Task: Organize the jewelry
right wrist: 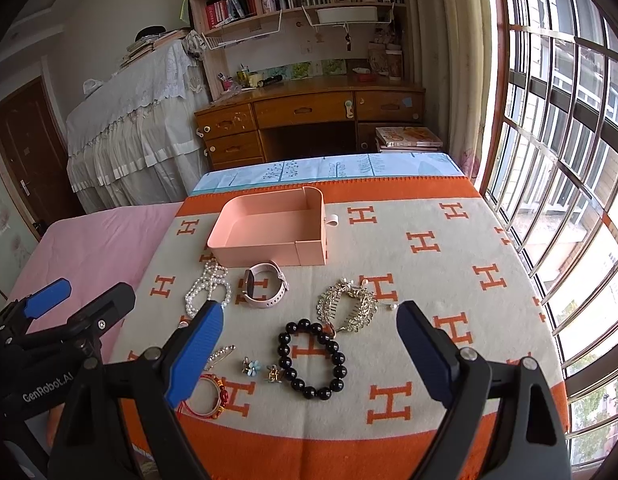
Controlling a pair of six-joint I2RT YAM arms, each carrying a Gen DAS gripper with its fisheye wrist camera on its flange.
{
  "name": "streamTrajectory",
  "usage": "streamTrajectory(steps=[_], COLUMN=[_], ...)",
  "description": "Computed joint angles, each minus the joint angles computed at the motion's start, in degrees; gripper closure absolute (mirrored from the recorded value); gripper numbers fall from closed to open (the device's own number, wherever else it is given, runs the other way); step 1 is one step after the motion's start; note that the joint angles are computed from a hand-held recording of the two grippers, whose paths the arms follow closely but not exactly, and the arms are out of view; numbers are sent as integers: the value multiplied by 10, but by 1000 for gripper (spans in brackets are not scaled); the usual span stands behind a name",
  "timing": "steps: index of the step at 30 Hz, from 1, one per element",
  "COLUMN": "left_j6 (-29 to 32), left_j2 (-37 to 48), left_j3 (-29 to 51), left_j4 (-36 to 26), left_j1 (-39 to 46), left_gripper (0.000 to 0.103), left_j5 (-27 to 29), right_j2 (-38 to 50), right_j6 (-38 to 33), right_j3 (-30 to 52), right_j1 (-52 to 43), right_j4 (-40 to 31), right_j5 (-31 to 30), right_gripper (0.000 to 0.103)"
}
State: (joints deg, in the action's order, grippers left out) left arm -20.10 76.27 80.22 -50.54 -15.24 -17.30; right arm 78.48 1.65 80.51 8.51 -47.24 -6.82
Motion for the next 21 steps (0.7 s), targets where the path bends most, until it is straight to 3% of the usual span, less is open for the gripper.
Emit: streamTrajectory(steps=[12, 21], left_j6=[2, 45], left_j2=[16, 66], left_j3=[-11, 67], left_j4=[3, -19], left_j1=[31, 117], left_gripper=[1, 1], left_j5=[59, 153], right_j2=[11, 50], right_j6=[3, -12], right_j3=[5, 42], right_j1=[1, -2], right_j4=[-3, -14], right_j5=[-3, -16], right_gripper=[14, 16])
